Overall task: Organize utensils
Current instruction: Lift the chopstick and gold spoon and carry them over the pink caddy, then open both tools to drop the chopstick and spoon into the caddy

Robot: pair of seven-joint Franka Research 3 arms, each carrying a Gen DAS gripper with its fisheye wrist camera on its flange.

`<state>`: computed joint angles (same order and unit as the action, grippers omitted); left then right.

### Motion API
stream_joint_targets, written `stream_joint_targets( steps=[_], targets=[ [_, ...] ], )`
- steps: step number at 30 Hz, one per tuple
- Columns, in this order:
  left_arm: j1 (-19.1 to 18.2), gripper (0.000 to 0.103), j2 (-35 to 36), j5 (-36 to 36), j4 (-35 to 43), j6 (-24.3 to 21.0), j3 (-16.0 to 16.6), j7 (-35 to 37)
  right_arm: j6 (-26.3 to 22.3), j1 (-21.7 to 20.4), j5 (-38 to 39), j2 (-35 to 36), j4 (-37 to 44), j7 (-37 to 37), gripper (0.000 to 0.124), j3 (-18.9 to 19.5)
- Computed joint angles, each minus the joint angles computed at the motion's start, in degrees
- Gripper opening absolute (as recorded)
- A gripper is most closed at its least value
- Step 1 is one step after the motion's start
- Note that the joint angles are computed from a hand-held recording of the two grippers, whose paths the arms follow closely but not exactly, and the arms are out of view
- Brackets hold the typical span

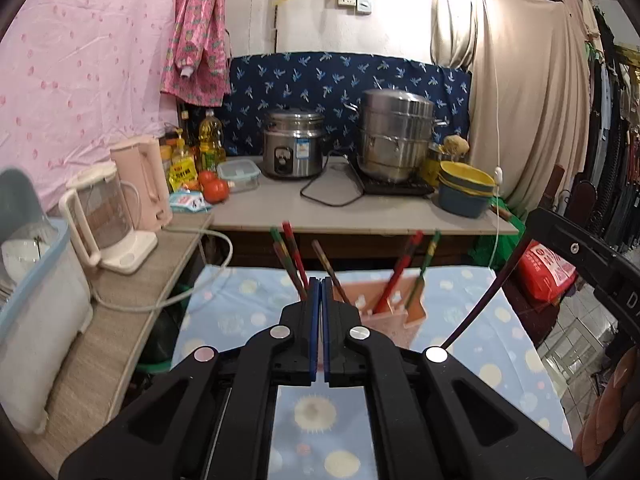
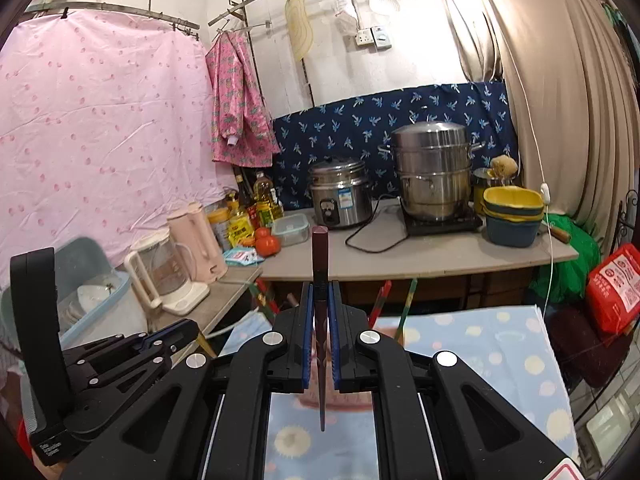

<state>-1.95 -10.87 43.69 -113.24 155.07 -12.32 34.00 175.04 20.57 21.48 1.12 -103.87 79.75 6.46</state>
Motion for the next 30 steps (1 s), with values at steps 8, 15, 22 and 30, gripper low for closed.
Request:
stream_joint_targets(
  steps=[8, 15, 22, 30],
  targets=[
    [-0.9, 0.001, 9.0, 1.9, 11.5, -1.5, 1.6, 1.4, -1.8, 0.5, -5.9, 11.0, 15.7, 6.4, 0.007, -1.9],
    [-2.9, 0.001, 14.9, -0.2, 16.3, -1.8, 4.0, 3.9, -6.0, 1.4, -10.0, 19.8, 26.3, 10.4, 0.007, -3.8],
    [-4.3, 0.001, 19.6, -2.6, 18.7, -2.2, 5.6, 5.5, -9.8, 1.6, -10.7, 24.7, 29.2, 10.1, 0.007, -3.5],
    [-5.2, 0.001, 22.5, -3.3, 20.2, -2.8, 7.0, 5.7, -12.2, 1.6, -10.5, 27.3, 30.6, 9.2, 0.007, -3.2]
  ],
)
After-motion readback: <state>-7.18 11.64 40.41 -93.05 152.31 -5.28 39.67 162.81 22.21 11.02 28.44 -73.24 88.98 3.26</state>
